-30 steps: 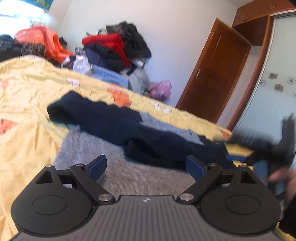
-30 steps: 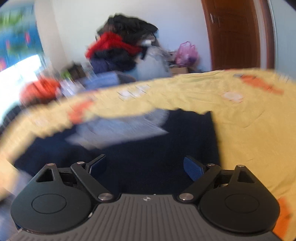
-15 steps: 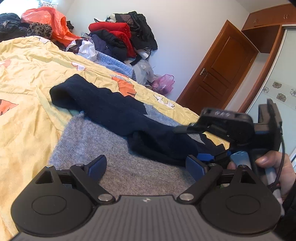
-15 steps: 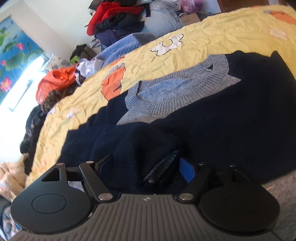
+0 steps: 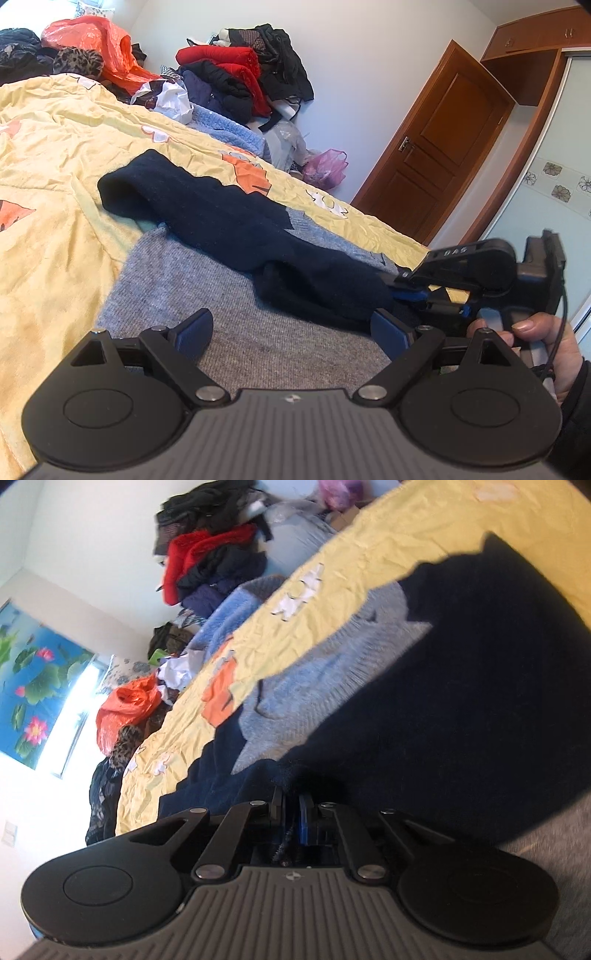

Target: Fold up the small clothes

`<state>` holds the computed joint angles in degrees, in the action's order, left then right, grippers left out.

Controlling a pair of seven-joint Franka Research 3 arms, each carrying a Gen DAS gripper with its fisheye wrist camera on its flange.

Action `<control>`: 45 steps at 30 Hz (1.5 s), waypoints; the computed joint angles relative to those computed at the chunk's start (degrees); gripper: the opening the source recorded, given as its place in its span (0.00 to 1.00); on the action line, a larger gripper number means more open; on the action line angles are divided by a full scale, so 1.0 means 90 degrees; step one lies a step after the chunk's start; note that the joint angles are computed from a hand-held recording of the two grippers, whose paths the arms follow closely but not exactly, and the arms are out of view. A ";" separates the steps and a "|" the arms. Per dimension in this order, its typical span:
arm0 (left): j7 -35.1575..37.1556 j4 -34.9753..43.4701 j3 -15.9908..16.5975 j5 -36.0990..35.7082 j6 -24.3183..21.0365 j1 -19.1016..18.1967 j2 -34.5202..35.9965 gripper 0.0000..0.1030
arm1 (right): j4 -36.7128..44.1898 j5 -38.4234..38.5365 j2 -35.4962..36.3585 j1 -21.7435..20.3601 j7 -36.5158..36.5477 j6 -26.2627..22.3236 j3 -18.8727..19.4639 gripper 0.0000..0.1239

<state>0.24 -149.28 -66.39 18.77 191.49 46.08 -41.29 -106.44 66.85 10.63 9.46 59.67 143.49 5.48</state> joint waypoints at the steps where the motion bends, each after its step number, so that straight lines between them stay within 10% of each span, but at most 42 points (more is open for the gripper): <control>1: 0.0002 0.0002 0.0003 0.0004 -0.0001 -0.0002 0.0005 0.90 | 0.0010 0.0073 -0.0026 -0.0002 -0.0252 0.0076 0.0022 0.13; 13: 0.0021 -0.0006 0.0009 0.0005 0.0017 0.0002 0.0041 0.91 | 0.0934 -0.1896 0.0209 -0.0320 -0.0457 0.0206 -0.0404 0.16; 17: 0.0034 -0.0003 0.0005 -0.0001 0.0018 0.0006 0.0044 0.90 | 0.0749 -0.0833 0.0188 -0.0795 -0.0536 0.0098 -0.0279 0.59; 25: 0.0061 -0.0010 0.0043 0.0023 -0.0031 -0.0029 0.0050 0.90 | 0.0634 -0.1691 0.0322 -0.0656 -0.0074 -0.0152 -0.0290 0.44; 29: 0.0065 0.0016 0.0064 0.0059 -0.0112 -0.0065 0.0047 0.90 | 0.0377 -0.2005 0.0297 -0.0443 -0.0380 0.0347 -0.0188 0.18; 45: 0.0063 0.0013 0.0087 0.0086 -0.0096 -0.0076 0.0082 0.90 | 0.0600 -0.2441 0.0420 -0.0805 -0.0743 0.0893 -0.0308 0.25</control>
<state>0.81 -149.16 -65.61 19.55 190.63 45.40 -40.56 -101.04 44.89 14.41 2.21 52.98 151.53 2.71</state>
